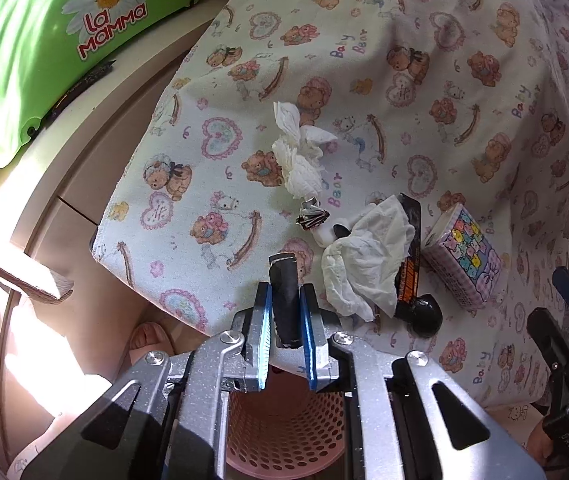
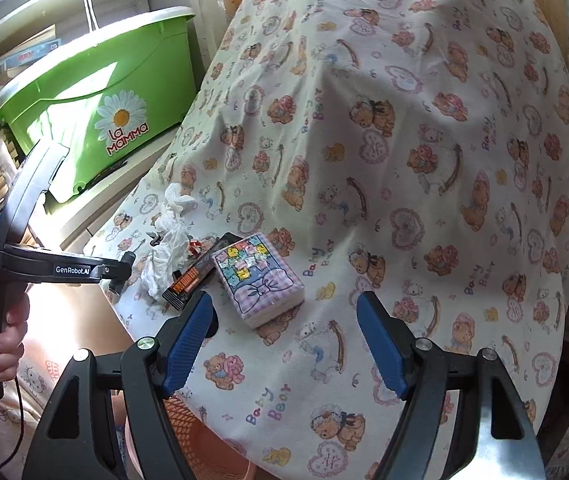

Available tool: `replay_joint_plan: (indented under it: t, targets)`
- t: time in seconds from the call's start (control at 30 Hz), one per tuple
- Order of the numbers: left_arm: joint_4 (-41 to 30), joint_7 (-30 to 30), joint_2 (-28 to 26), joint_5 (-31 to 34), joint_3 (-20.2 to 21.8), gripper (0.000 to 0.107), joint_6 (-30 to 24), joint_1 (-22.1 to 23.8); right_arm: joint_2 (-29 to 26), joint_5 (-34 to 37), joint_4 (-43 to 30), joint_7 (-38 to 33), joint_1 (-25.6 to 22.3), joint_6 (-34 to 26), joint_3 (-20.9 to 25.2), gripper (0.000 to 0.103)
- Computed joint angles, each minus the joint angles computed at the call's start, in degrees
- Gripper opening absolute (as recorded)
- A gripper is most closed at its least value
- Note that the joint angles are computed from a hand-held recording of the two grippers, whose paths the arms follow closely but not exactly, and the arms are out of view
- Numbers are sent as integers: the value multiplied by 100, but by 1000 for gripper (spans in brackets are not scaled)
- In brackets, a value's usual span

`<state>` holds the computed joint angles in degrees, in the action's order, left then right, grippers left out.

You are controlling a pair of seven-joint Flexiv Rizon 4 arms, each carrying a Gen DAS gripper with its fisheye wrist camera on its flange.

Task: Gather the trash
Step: 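Lower the left tool onto the black cylinder and close it, then grasp the pink tissue box with the right tool while the left tool holds the cylinder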

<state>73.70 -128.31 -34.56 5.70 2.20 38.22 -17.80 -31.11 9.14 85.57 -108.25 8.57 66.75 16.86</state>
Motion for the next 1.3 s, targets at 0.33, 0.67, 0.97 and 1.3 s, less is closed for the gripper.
replay_joint_plan:
  t: [0.33,0.67,0.97,1.3]
  targets:
    - [-85,-561,370,1126,309,13,2,-413,-642,-98,-866,-340,208,-682,-37,77]
    - [-24,-546,243,864,128,13,190,-175,-882,-817,-785,170,624,-701,-419,74]
    - [-18,-486,222,802,170,13,214,-210,-813,-909,-658,592,624,-523,-463,59]
    - [84,-584,341,1067,256,13,282,-313,-497,-1066,-192,1687,599,391,-772,55]
